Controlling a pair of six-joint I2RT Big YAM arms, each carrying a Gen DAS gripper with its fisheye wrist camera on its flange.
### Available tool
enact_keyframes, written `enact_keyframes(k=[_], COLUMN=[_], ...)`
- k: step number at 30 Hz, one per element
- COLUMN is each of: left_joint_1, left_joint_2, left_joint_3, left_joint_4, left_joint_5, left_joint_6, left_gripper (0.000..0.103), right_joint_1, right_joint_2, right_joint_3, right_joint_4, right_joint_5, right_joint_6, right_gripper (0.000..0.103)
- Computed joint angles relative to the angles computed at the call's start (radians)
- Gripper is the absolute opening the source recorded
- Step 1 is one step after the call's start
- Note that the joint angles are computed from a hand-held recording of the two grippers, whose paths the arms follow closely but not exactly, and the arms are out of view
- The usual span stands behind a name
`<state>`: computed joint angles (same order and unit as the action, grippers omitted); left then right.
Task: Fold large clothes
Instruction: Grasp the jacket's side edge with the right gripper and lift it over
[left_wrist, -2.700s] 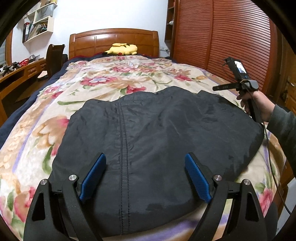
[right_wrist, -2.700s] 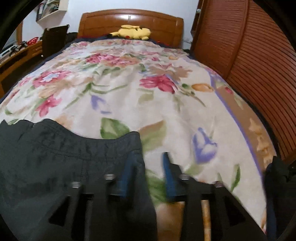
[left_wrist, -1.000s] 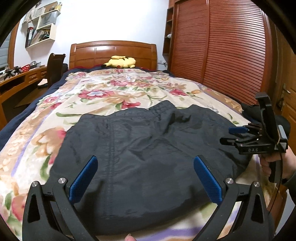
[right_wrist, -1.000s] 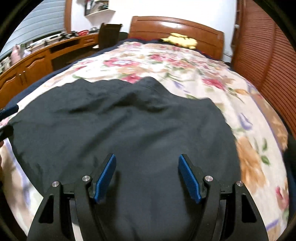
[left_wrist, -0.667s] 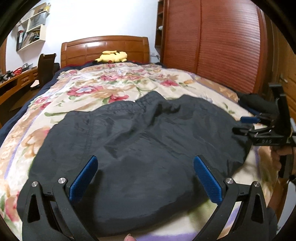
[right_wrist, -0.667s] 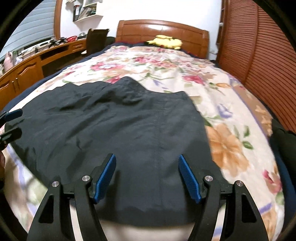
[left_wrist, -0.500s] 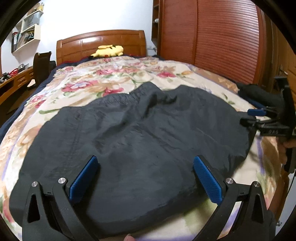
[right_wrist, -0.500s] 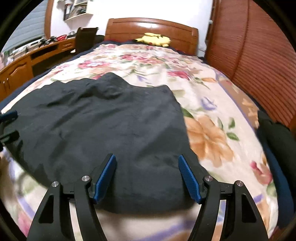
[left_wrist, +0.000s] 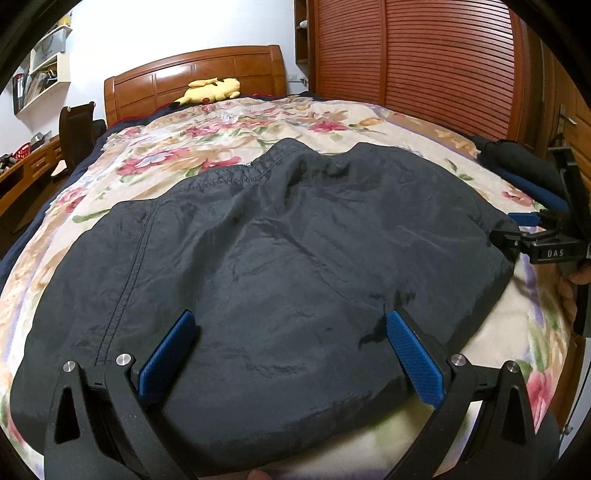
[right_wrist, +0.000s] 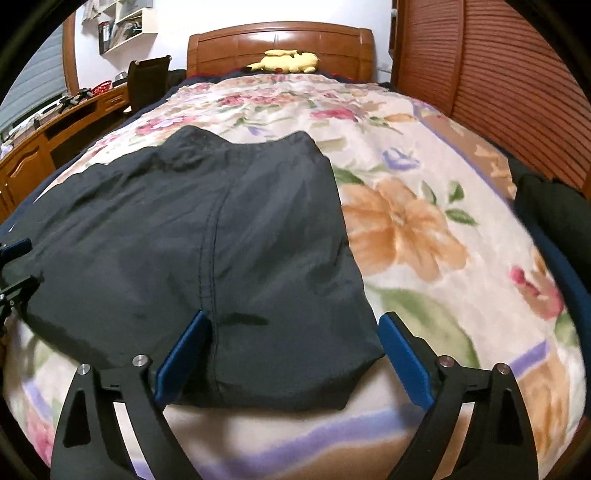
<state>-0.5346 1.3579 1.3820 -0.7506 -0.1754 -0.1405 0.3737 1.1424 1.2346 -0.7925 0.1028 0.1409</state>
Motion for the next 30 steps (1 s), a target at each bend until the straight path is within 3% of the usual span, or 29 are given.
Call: enact_keyframes(k=[2,9,18,21,23,25,30], left_joint_1=[0.001,0.000,0.000,-0.001,0.000,0.000,0.005], left_joint_2=[-0.001,-0.001,-0.002,-0.002,-0.003,-0.008,-0.015], left_joint_3=[-0.002,-0.002,-0.004,-0.005,-0.006,-0.012,-0.019], left_joint_4=[0.000,0.001,0.002,0.003,0.004,0.008,0.009], left_joint_5=[-0.001,-0.003,-0.003,-0.004,-0.006,-0.010,-0.006], left_joint_6=[0.002,0.003,0.003,0.003,0.003,0.001,-0.001], left_gripper=[0.103,0.103,0.103,0.103,0.103,0.103,0.103], right_joint_1=[-0.003,-0.051,-0.068,-0.053,-0.044,-0.030,-0.029], right_joint_2=[0.005,0.026,-0.008,-0.022,-0.031,-0.045,-0.064], right_joint_3=[-0.005,0.010,-0.040,-0.052,-0.056,-0.056,-0.010], right_joint_4=[0.001,-0.038,0.017,0.034,0.053,0.072,0.102], right_joint_5=[-0.009,-0.154,-0.244,-0.243,-0.236,-0.207,-0.225], right_joint_6=[-0.009,0.024,0.054,0.058,0.050,0.035,0.018], right_gripper=[0.094,0.092,0.065,0.052,0.036,0.030,0.023])
